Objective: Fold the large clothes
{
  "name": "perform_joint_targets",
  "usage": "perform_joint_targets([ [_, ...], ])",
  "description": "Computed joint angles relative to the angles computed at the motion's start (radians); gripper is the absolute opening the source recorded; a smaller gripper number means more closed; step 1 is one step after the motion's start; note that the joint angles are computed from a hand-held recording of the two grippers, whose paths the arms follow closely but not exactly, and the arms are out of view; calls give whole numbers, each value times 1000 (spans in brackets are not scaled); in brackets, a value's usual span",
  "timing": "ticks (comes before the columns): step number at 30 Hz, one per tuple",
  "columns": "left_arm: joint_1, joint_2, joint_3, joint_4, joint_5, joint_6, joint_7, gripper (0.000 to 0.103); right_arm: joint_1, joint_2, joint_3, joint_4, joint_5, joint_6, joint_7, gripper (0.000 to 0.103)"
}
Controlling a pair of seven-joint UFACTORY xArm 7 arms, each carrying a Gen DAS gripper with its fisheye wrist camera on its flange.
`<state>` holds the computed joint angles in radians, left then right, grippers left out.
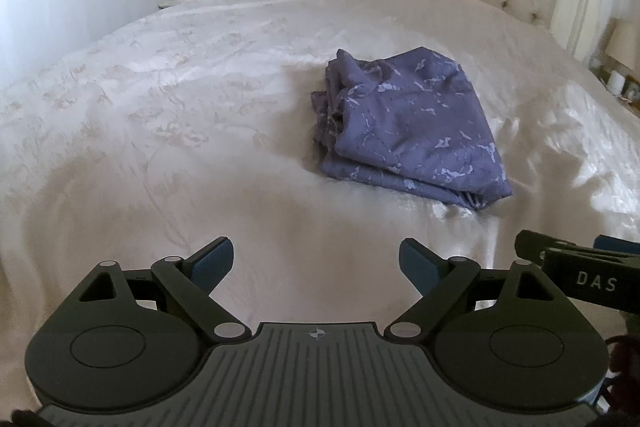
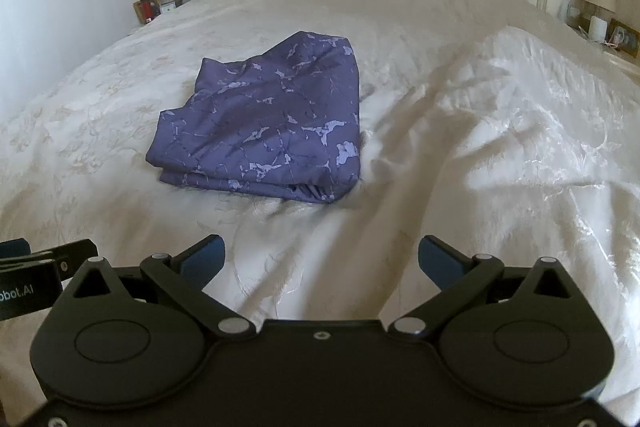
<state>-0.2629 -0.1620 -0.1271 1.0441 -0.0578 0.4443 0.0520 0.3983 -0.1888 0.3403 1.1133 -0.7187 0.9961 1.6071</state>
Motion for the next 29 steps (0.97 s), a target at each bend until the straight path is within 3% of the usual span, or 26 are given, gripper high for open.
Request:
perform_joint_targets([
  [29, 1, -1, -2, -6, 21, 1, 1, 90, 4, 12, -5, 1, 22, -11, 6, 102],
])
